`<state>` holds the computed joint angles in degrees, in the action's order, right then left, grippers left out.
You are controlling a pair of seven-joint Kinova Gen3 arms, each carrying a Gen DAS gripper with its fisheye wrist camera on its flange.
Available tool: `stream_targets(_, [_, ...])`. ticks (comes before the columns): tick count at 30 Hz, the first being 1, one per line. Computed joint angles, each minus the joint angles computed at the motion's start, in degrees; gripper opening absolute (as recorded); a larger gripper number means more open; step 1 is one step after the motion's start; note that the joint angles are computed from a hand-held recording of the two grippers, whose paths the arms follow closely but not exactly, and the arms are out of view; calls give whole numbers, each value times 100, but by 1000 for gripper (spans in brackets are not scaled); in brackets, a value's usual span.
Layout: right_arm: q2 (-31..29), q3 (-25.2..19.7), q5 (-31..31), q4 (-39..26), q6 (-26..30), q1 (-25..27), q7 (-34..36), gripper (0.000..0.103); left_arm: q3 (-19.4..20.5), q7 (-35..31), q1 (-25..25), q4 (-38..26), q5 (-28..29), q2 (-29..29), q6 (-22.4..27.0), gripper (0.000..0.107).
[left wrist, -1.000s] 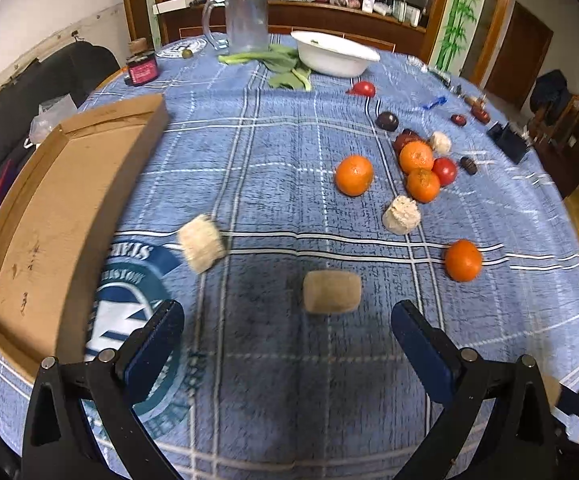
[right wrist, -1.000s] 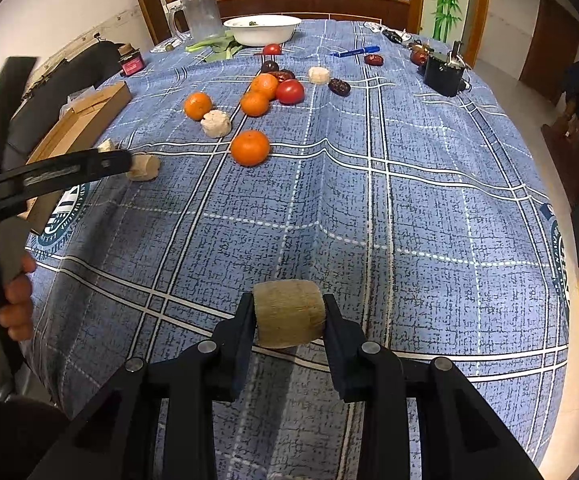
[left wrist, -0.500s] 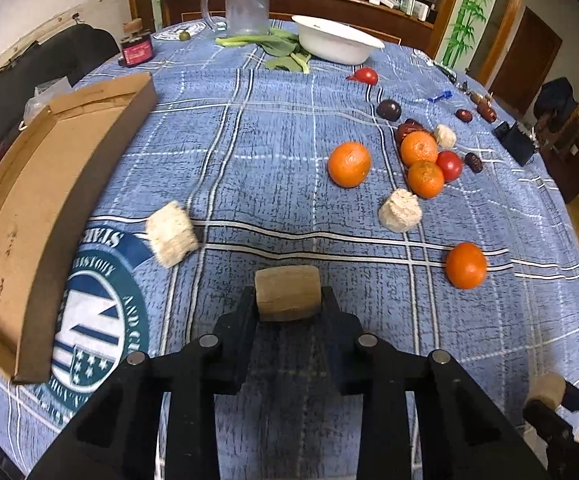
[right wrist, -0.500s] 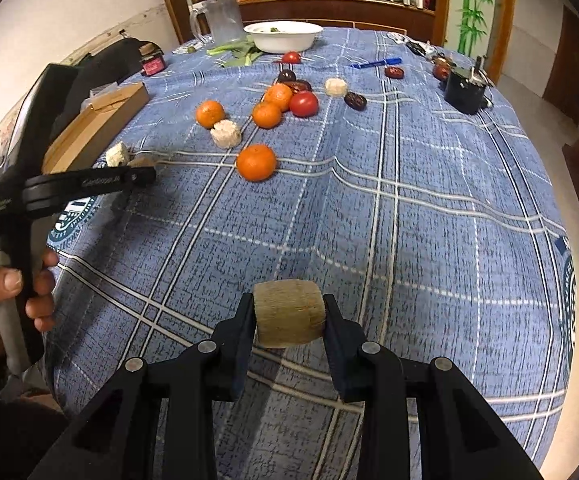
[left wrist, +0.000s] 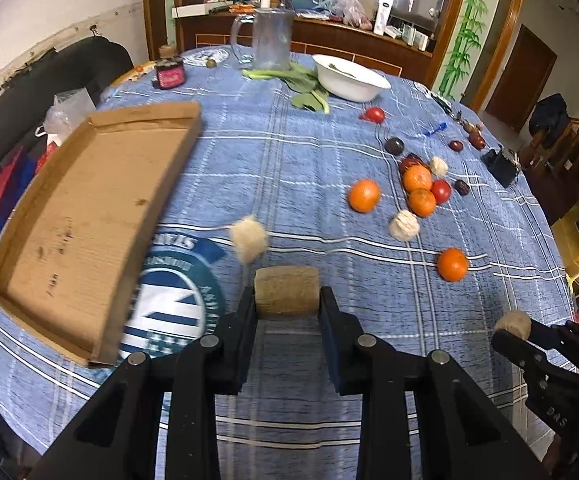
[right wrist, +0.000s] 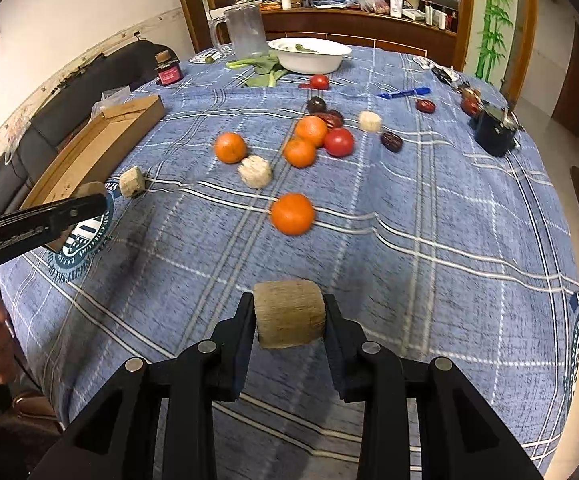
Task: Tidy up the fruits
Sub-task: 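Grasp a tan cube with the left tool while the right tool grasps a pale round piece, then carry both pieces over the cardboard tray and open both tools to drop them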
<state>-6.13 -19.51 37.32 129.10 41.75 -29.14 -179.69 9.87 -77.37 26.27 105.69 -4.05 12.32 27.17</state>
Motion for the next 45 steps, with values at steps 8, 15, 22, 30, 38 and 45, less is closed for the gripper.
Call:
stream_targets(8, [652,167,242,-855,224,-307,241,35,84,-1035,-780,218,757,-341,-150,29])
stream_targets(15, [1231,531,348,-1717,172,-701,715,35,-99,-1813,-1404,277,1347,-503,-158,29])
stream_targets(22, [1873,918,156,-2675,-35,-951,1509,35,-389,-2031,-1856,127,1365,-377,-107,29])
stream_targets(30, [2716,1180,-591,-3840,-318,-984,2850,36,-584,-1933,-2201,-184,1123,42,-58,29])
stream_targets(38, [3563,1201,-1562,-4859,-371,-759,4228,36,-715,-1714,-2329,-423,829,474,-60,29])
stream_targets(45, [4109,1140,-2278,-5412,-275,-600,5516,36,-684,-1736,-2388,-551,742,723,-9,29])
